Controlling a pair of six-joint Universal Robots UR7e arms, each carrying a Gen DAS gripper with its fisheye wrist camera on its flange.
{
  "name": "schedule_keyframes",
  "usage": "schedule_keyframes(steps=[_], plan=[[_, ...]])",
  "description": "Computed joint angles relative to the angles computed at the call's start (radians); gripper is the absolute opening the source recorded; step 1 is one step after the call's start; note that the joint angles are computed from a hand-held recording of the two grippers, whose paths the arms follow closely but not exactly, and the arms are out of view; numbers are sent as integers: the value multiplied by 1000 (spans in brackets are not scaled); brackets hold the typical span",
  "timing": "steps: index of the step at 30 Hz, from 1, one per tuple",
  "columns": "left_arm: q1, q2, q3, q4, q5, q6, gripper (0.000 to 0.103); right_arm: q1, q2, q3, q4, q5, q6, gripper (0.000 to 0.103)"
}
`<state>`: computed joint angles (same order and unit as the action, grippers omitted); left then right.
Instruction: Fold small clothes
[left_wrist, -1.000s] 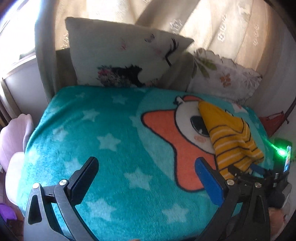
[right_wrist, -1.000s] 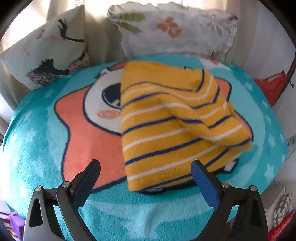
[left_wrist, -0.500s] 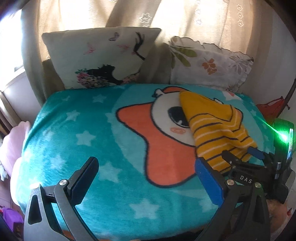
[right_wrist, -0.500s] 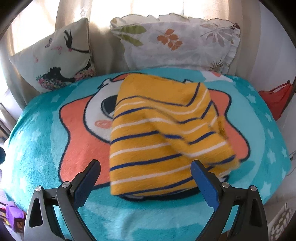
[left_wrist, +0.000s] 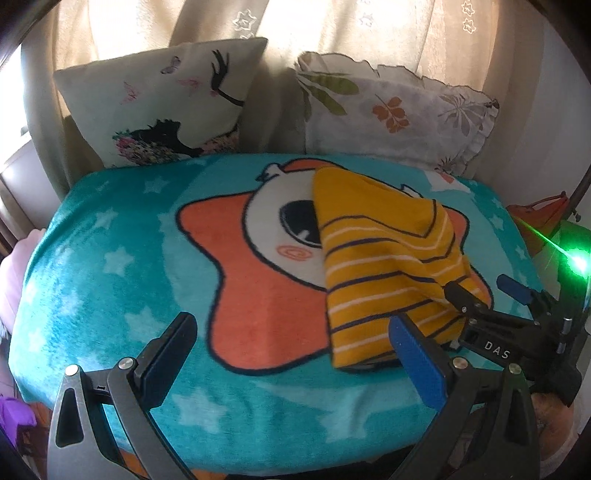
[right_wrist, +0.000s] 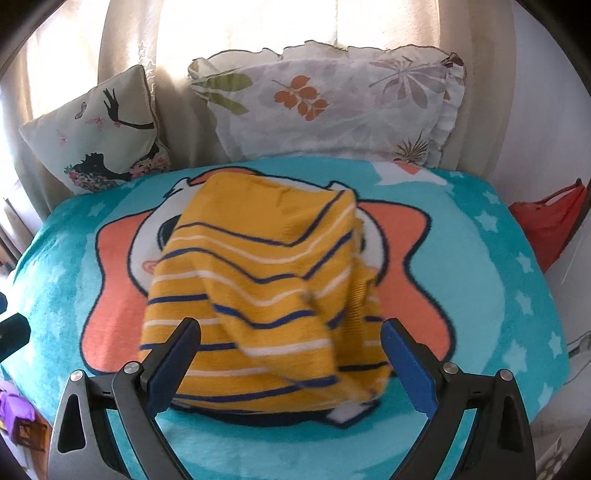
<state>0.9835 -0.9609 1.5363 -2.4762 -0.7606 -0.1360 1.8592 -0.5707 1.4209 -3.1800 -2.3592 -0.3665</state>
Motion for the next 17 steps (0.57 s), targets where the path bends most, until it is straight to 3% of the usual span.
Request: schedule_keyframes(steps=[14,17], plan=[[-29,79,-44,44,-57,-76,103,-33,-78,82,-98,48,-139,99],[-37,92,-52,49,-60,-71,103,-39,-92,98,-100,54,-135,99]])
